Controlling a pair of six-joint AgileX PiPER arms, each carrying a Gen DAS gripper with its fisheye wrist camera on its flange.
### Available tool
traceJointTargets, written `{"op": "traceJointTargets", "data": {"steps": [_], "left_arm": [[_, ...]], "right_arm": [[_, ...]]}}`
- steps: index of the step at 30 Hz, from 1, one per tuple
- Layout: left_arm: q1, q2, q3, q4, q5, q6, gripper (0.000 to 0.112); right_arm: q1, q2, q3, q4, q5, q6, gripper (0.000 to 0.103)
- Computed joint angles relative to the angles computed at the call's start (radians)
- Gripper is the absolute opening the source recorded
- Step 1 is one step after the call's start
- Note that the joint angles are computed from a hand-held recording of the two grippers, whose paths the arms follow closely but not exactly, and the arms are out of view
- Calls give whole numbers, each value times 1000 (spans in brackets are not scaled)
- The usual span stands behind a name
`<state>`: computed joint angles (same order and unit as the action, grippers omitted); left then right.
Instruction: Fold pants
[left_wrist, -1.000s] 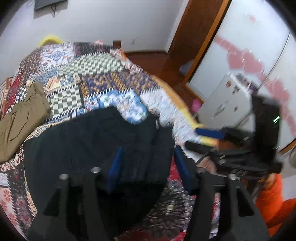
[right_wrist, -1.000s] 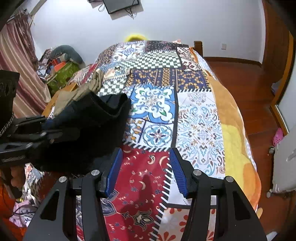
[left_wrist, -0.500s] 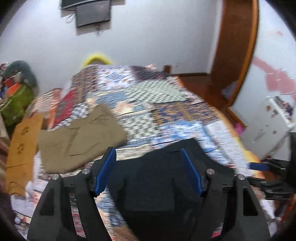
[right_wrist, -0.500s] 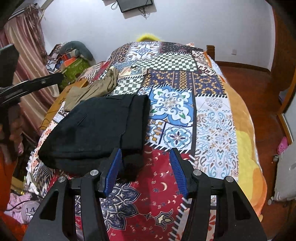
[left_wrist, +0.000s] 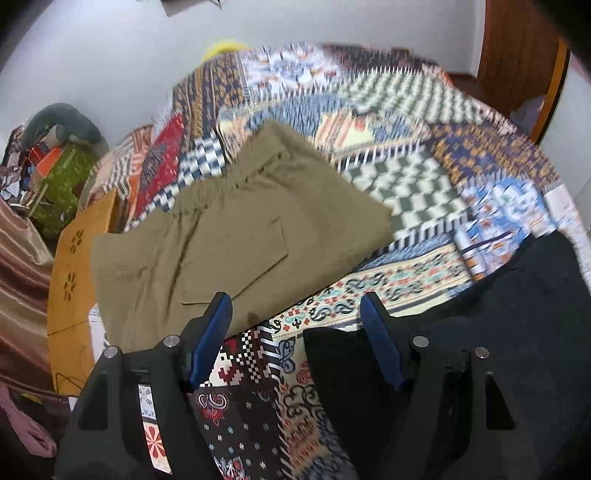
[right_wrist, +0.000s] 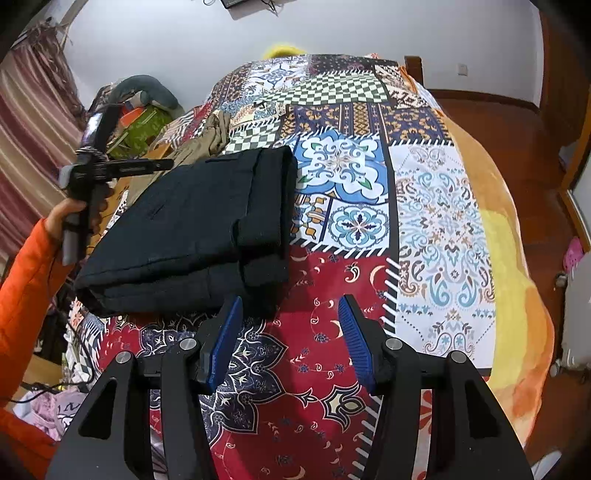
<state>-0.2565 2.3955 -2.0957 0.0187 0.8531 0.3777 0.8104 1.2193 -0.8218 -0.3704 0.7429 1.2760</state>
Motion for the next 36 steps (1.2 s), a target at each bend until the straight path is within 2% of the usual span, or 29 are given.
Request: {"op": "traceJointTargets", "data": {"steps": [4, 8, 14, 18, 25, 31, 36], "left_arm": [[13, 71, -71, -40, 65, 53, 72], [42, 49, -11, -109, 45, 90, 72], [87, -88, 248, -158, -89, 188, 72], [150, -145, 336, -215, -86, 231, 72], [251, -300, 596, -281, -164, 324, 72], [262, -420, 778, -276, -247, 325, 72], [254, -472, 837, -309, -244, 333, 70]], "right_arm": [[-39, 44, -13, 80, -26, -115, 50], [-89, 106, -25, 159, -74, -224, 50], [-141, 179, -85, 167, -80, -315, 50], [-190, 252, -148, 188, -81, -429, 50], [-282, 356, -244, 267, -117, -616, 50], [-328, 455, -350, 312, -122, -710, 50], [-366, 447, -347, 325, -117, -736, 50]]}}
